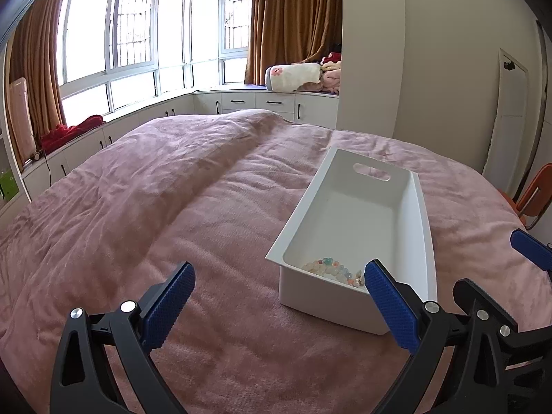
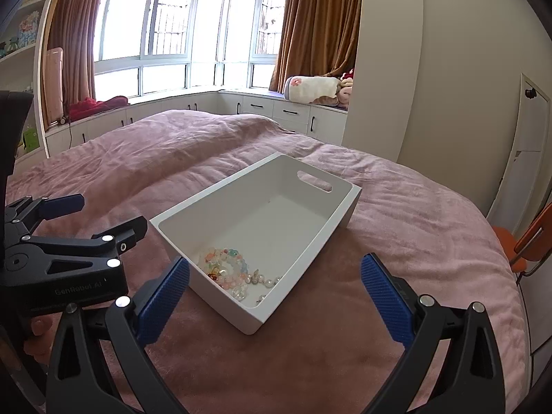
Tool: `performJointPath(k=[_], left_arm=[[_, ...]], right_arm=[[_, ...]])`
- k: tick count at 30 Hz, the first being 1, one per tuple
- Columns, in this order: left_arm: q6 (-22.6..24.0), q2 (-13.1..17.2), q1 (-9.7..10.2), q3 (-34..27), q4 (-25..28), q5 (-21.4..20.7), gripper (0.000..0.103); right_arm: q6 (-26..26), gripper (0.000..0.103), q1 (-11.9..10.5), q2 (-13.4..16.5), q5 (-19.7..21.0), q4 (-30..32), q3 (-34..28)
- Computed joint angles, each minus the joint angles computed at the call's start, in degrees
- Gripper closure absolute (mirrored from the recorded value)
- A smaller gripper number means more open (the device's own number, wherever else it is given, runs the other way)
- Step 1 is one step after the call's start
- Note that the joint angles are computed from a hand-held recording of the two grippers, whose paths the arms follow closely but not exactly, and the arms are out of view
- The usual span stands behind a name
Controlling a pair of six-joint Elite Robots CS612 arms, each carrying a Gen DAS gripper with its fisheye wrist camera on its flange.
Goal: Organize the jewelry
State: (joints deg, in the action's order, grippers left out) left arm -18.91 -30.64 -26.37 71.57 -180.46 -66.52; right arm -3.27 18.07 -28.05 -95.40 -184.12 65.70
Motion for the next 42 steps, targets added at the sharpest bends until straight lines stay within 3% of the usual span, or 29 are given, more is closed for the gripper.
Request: performJointPath(k=[42], left_arm=[[0.37, -0.27, -0.12, 0.90, -1.04, 0.41, 0.004]], right_arm=[[0.10, 0.005, -0.11, 0.24, 0.41, 0.21, -0.16]])
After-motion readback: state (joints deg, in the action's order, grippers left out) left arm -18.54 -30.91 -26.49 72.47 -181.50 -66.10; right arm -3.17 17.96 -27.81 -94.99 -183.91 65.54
